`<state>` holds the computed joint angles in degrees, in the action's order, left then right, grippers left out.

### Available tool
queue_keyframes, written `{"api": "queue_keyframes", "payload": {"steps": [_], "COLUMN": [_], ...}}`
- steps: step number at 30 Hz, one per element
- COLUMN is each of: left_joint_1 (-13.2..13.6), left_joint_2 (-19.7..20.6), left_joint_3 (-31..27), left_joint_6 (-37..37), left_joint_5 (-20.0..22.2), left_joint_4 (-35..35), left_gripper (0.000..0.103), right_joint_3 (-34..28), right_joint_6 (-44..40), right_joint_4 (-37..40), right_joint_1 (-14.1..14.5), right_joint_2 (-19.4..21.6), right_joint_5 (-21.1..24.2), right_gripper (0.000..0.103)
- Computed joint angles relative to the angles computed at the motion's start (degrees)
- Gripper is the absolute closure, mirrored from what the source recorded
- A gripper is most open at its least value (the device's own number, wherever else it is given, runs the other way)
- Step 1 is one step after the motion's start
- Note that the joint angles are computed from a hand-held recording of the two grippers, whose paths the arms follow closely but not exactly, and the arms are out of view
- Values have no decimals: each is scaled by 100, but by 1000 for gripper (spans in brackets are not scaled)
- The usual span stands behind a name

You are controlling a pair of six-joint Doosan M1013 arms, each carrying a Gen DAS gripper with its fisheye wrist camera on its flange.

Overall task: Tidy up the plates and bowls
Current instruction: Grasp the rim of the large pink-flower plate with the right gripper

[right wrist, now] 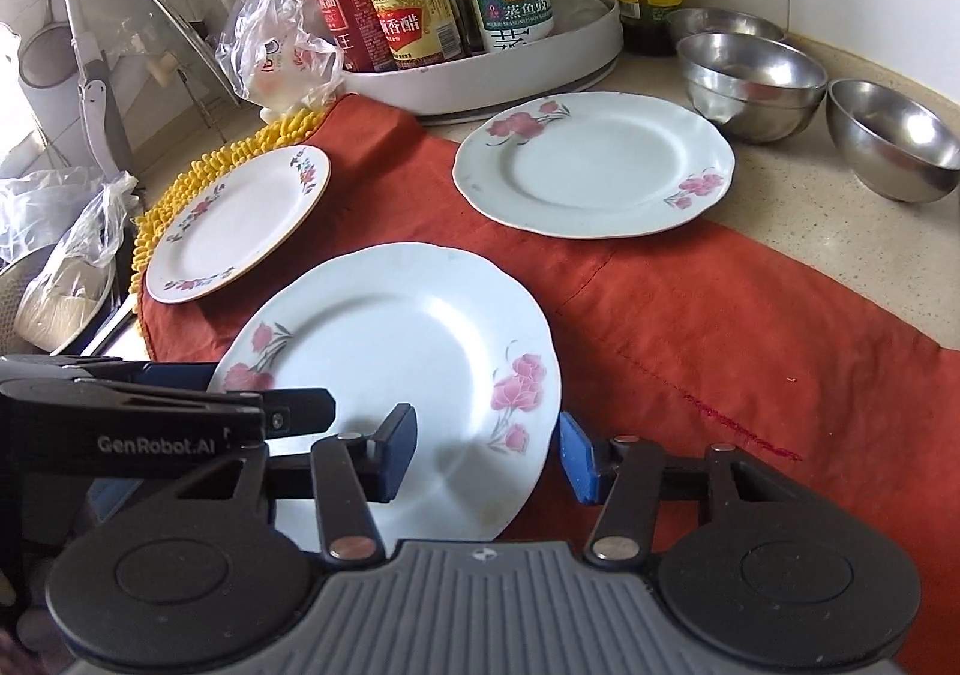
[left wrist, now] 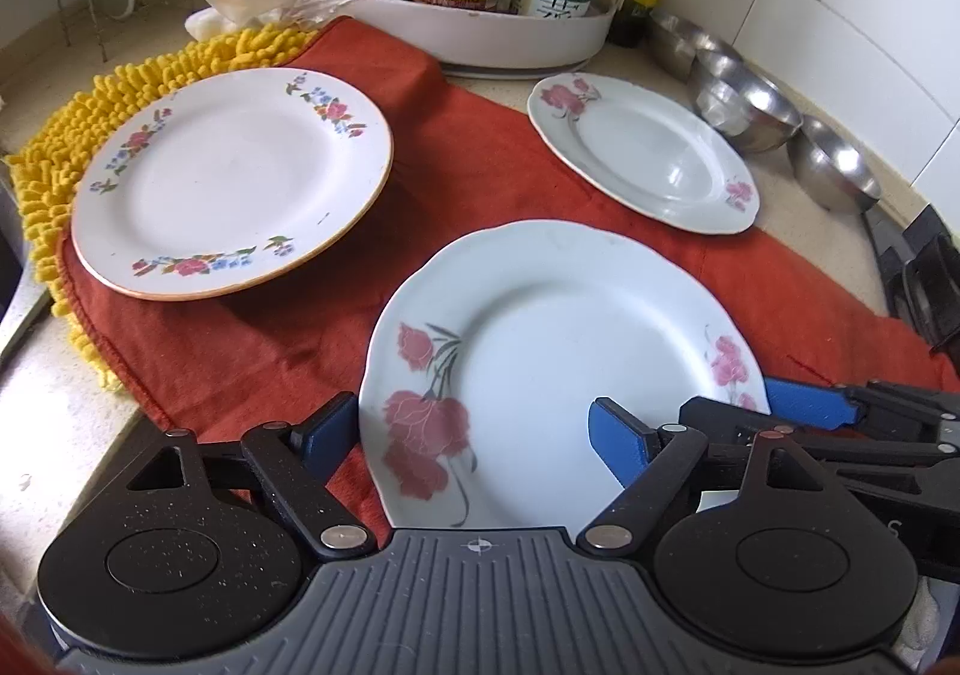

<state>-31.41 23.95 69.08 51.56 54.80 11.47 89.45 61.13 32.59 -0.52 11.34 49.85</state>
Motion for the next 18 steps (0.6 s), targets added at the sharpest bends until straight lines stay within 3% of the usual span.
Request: {"api": "queue_keyframes", "payload": {"steps": [5, 18], "left_joint_1": [-65, -114], "left_joint_2": [142, 228], "left_joint_3": [-206, -419], "left_joint_6": [412, 834], "left_joint_5": [263, 315], "left_joint_4": [206, -119], "left_gripper": [15, 15], "right_joint_3": [-76, -49], "right_joint_6": [-98, -205], "right_joint_4": [193, 139], "right_joint_1": [-59, -238], "right_joint_2": [82, -5], "right_joint_5": [107, 61], "right_gripper": [55, 55]}}
